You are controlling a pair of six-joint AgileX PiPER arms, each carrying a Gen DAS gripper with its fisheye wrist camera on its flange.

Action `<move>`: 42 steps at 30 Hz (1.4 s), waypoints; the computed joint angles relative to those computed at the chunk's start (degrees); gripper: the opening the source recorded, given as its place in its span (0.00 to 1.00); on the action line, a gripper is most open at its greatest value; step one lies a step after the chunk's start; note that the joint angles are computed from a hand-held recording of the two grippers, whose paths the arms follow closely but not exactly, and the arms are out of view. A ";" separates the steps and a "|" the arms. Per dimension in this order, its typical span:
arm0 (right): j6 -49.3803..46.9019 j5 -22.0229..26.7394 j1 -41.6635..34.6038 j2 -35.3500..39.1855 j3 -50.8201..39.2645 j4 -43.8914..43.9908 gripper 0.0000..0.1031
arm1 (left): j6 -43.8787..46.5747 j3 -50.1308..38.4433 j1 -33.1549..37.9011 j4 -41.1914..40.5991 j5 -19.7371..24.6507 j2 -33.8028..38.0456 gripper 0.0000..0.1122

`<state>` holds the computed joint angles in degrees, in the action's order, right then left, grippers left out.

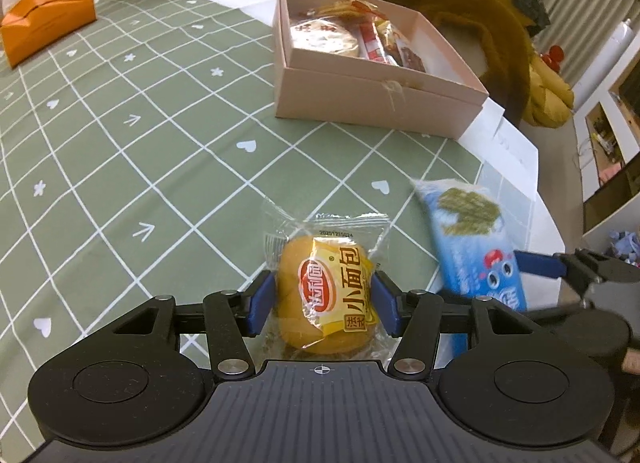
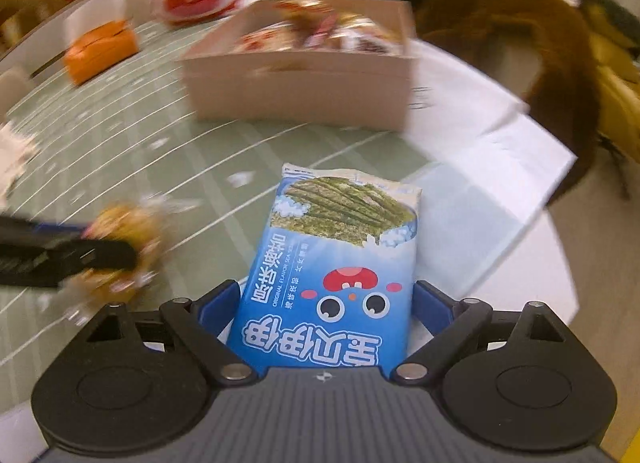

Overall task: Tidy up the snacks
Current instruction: 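Lift the bread packet with left tool while right tool lifts the seaweed packet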

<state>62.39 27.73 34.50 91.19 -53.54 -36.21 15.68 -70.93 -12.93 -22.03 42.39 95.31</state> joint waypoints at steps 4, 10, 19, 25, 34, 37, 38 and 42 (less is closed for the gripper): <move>-0.51 0.93 0.19 -0.28 -0.76 2.20 0.91 | 0.26 -0.16 0.07 -0.42 -0.03 0.40 0.55; 0.64 1.34 -2.60 -1.50 -1.18 4.16 0.91 | 1.00 -0.11 0.50 -1.58 -0.02 0.85 0.57; -0.67 0.51 -2.84 0.32 -2.18 5.91 0.91 | 0.99 -0.05 0.40 -1.70 -0.44 1.10 0.58; 0.56 0.17 -1.88 0.28 -1.94 3.79 0.85 | 0.87 -0.06 0.10 -1.38 -0.84 1.22 0.58; 2.87 5.39 2.06 0.40 -2.49 -3.25 0.83 | 0.77 0.54 -0.29 -1.17 -2.01 0.97 0.59; 8.13 4.94 3.05 -1.74 -0.42 -8.50 0.83 | 0.72 0.78 -0.36 -1.16 -2.33 0.88 0.60; 9.12 4.62 2.91 -2.35 0.04 -9.30 0.83 | 0.77 0.91 -0.36 -1.20 -2.44 0.79 0.60; 8.22 2.78 0.96 -3.25 0.58 -7.77 0.85 | 1.20 1.36 -0.31 -1.52 -2.91 0.55 0.60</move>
